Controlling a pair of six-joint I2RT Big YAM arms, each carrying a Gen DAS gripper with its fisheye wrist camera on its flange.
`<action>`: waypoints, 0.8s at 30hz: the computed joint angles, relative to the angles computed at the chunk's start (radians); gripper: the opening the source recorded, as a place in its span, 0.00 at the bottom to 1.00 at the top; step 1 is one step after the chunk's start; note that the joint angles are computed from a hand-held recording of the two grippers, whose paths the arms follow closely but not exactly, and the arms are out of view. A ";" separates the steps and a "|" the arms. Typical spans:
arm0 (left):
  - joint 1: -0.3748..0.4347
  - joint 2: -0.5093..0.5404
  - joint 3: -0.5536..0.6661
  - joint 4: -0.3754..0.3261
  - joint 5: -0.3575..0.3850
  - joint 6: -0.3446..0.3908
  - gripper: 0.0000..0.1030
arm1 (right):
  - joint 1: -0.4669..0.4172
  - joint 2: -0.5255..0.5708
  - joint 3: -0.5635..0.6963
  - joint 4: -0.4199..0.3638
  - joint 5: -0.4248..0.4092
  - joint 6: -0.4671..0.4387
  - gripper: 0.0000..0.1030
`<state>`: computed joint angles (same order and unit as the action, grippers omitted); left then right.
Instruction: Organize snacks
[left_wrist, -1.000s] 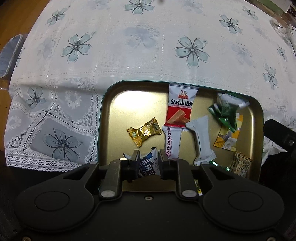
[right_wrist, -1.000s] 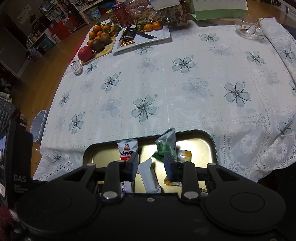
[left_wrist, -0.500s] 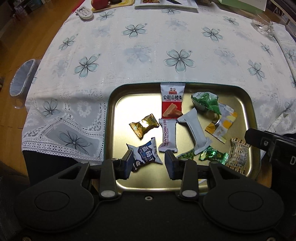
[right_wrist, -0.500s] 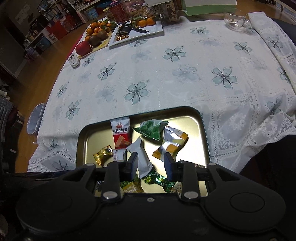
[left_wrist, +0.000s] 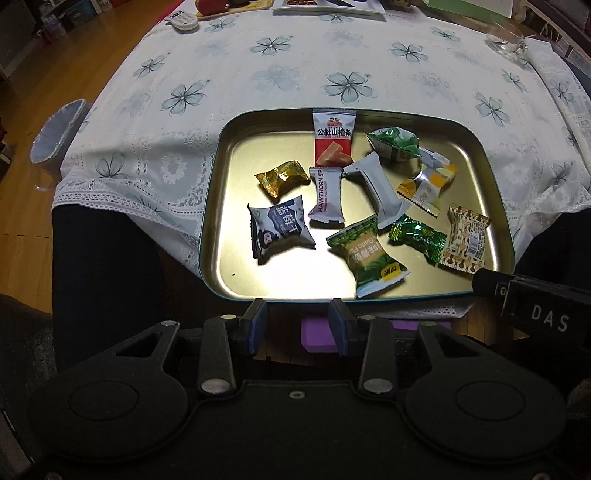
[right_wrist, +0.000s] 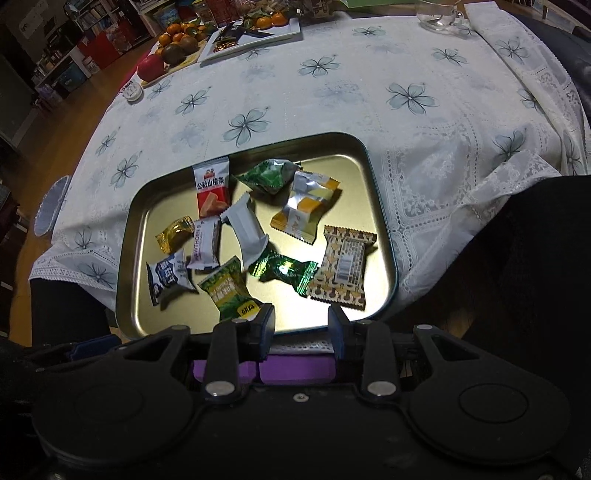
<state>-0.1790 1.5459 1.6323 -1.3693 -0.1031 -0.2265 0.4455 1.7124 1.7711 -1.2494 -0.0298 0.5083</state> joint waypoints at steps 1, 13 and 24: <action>0.000 -0.008 -0.010 0.003 0.003 -0.005 0.46 | 0.004 -0.008 -0.014 0.004 0.004 0.001 0.33; 0.000 -0.059 -0.086 0.018 -0.005 -0.026 0.46 | 0.046 -0.064 -0.093 0.005 0.099 -0.011 0.40; -0.004 -0.064 -0.098 0.006 -0.009 -0.023 0.46 | 0.057 -0.070 -0.090 0.003 0.134 -0.043 0.46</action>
<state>-0.1828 1.4821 1.5347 -1.3636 -0.1116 -0.2497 0.5026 1.6424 1.6816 -1.2469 0.1044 0.4652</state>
